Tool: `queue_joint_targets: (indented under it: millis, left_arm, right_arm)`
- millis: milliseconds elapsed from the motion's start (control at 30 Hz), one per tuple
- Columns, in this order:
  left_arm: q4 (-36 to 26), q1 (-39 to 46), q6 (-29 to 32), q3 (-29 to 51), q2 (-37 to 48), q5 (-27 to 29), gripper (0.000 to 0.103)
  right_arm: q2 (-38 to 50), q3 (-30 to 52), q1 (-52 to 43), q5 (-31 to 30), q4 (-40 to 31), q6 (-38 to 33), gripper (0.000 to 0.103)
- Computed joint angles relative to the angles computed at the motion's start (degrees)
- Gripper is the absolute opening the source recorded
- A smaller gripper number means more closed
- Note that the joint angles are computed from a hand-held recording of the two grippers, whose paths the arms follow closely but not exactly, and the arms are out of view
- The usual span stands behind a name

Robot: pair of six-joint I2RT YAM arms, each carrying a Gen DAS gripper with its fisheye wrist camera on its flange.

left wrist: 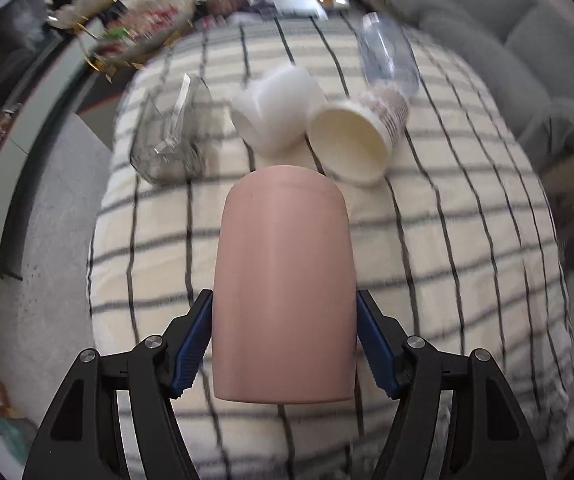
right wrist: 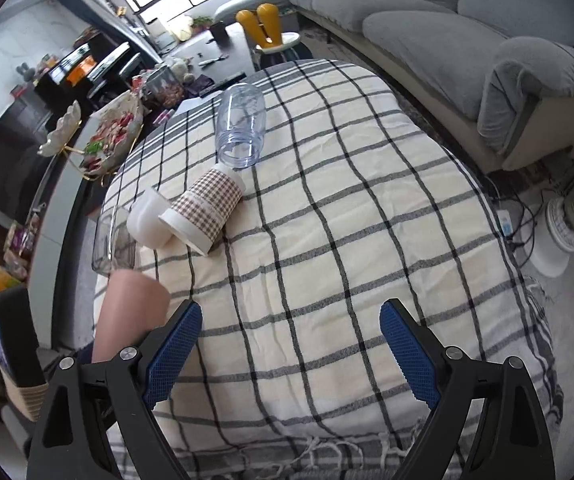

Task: Flip cup upside down
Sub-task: 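Lower the pink cup upside down onto the tablecloth with the right gripper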

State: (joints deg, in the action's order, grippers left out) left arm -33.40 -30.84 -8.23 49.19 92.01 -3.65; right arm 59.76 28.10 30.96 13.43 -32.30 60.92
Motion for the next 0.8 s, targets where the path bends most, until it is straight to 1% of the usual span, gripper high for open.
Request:
queue_joint_targets:
  millis: [100, 267, 400, 633, 767, 800]
  left_arm:
    - [-11.54, -1.03, 1.73, 7.95, 4.54, 1.95, 0.068]
    - [-26.33, -2.38, 2.72, 19.42, 13.42, 5.17, 0.068]
    - [-34.78, -3.00, 3.04, 28.15, 20.39, 5.08, 0.068]
    - [-47.72, -3.92, 2.77, 43.26, 31.44, 4.84, 0.068]
    - [-53.59, -4.32, 3.37, 51.82, 37.56, 4.58, 0.068]
    - [-54.14, -4.01, 3.74, 52.57, 38.48, 4.63, 0.068]
  right_arm:
    - [-0.36, 1.17, -1.58, -1.32, -1.07, -0.71, 0.091]
    - [-1.06, 2.20, -6.75, -4.73, -2.01, -2.35, 0.091]
    - [0.45, 3.28, -11.67, -7.53, -1.92, -4.41, 0.091]
    - [6.76, 6.49, -19.09, -13.24, 0.41, -9.97, 0.091]
    - [11.10, 7.79, -21.89, -16.36, 2.77, -11.96, 0.091]
    - [12.19, 7.96, -22.52, -17.04, 3.32, -12.39, 0.091]
